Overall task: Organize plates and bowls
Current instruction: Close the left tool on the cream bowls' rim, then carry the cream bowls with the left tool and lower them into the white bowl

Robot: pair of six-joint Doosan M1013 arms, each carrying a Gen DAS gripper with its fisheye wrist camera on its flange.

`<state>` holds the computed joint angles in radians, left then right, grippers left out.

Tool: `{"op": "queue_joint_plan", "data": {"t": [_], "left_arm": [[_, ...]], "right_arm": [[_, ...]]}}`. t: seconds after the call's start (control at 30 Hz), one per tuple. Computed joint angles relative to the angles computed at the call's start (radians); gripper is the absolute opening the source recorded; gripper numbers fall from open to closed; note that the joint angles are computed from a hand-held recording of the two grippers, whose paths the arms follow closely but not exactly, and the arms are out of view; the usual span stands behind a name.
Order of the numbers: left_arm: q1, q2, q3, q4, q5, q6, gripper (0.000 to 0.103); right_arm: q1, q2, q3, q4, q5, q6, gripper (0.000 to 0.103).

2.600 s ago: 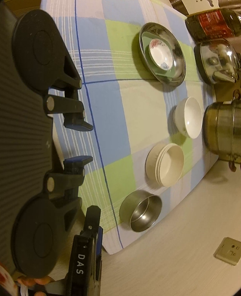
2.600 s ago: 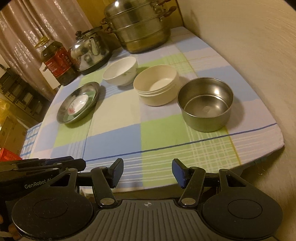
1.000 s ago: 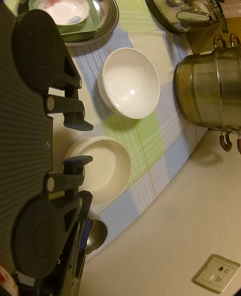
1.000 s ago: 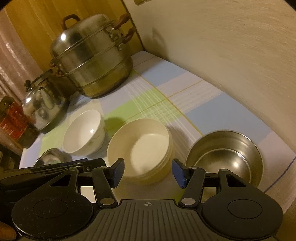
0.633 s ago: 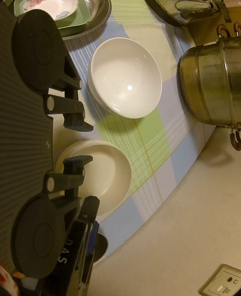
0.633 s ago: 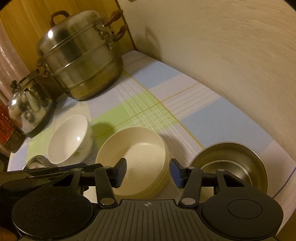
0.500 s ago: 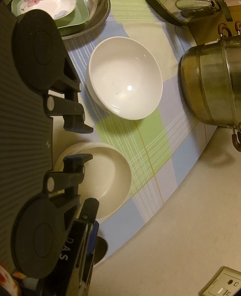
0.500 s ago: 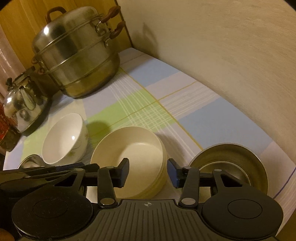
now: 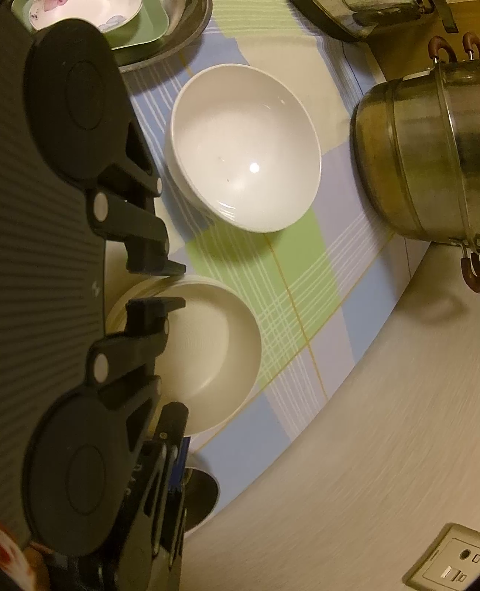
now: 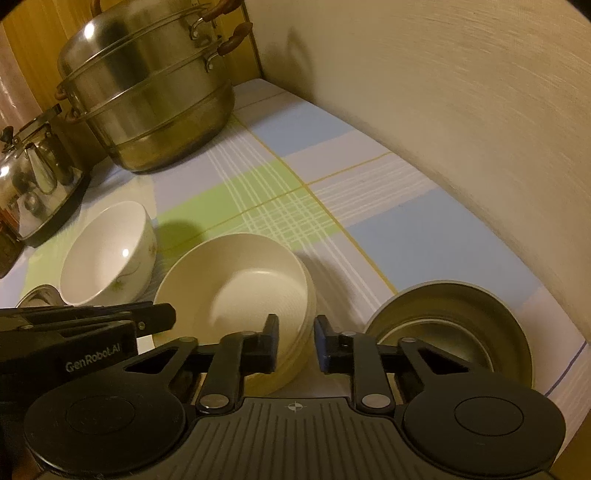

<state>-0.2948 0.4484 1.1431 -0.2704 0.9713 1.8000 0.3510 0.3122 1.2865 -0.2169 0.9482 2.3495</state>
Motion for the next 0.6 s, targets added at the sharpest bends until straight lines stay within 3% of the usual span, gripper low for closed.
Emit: {"op": "queue_joint_plan", "data": {"t": [0.6], "left_arm": [[0.035, -0.088, 0.091, -0.048, -0.054, -0.023, 0.01]], "right_arm": [[0.016, -0.045, 0.01, 0.049, -0.048, -0.047, 0.016]]}}
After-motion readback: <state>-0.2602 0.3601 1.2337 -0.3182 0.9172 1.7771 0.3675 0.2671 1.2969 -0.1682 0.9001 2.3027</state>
